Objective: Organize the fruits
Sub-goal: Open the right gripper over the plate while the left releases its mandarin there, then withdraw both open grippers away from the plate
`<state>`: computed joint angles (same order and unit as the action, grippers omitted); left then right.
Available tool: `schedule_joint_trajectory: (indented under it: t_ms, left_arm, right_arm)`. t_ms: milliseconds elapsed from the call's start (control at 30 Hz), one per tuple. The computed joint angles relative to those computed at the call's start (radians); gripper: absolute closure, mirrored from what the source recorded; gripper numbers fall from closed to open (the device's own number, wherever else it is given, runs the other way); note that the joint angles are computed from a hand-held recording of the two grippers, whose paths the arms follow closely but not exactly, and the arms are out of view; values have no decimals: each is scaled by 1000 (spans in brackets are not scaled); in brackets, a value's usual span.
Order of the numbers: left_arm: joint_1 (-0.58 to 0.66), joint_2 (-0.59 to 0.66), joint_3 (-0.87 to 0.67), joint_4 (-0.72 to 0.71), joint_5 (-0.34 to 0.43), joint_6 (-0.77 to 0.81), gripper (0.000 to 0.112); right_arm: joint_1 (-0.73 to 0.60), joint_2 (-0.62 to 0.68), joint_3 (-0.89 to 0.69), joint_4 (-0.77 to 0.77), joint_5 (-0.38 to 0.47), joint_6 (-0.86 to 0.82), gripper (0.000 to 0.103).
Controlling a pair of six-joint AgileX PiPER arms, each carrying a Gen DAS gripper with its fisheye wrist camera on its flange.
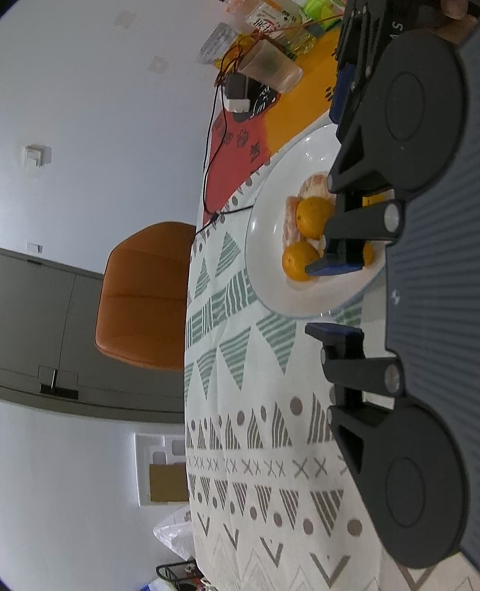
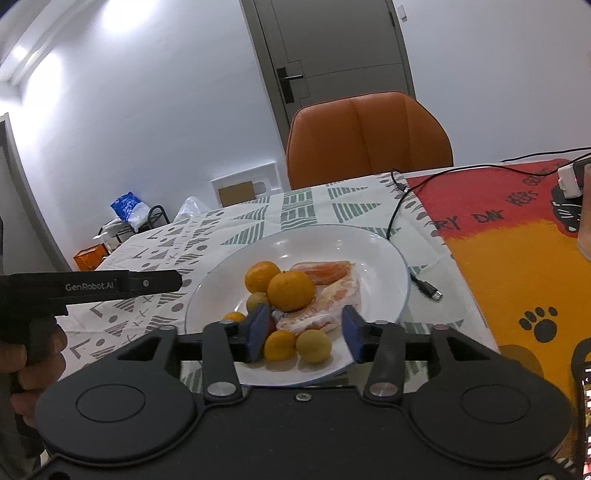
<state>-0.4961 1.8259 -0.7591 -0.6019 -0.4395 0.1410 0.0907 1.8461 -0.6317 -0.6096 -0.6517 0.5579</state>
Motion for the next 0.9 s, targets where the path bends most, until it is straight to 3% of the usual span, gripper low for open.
schedule_joint_trajectory:
  t_ms: [100, 167, 467, 533, 633, 900]
  left_arm:
    - [2, -24, 28, -17, -6, 18, 79]
    - [2, -37, 47, -29, -14, 26, 66]
    - [-17, -115, 137, -156, -81, 99, 31]
    - [-25, -133, 155, -189, -95, 123, 28]
    - [-25, -161, 174, -228, -82, 156, 22]
    - [-44, -253, 261, -290, -96, 174, 17]
  right_arm:
    - [14, -4, 6, 11, -4, 0, 47]
    - [23, -9, 9, 14, -3, -1, 44]
    - [65, -32, 43, 91, -16, -49, 19]
    - [76, -43, 50, 112, -15, -56, 6]
    - [94, -56, 66, 159, -28, -86, 0]
    - [138, -89, 100, 207, -43, -117, 0]
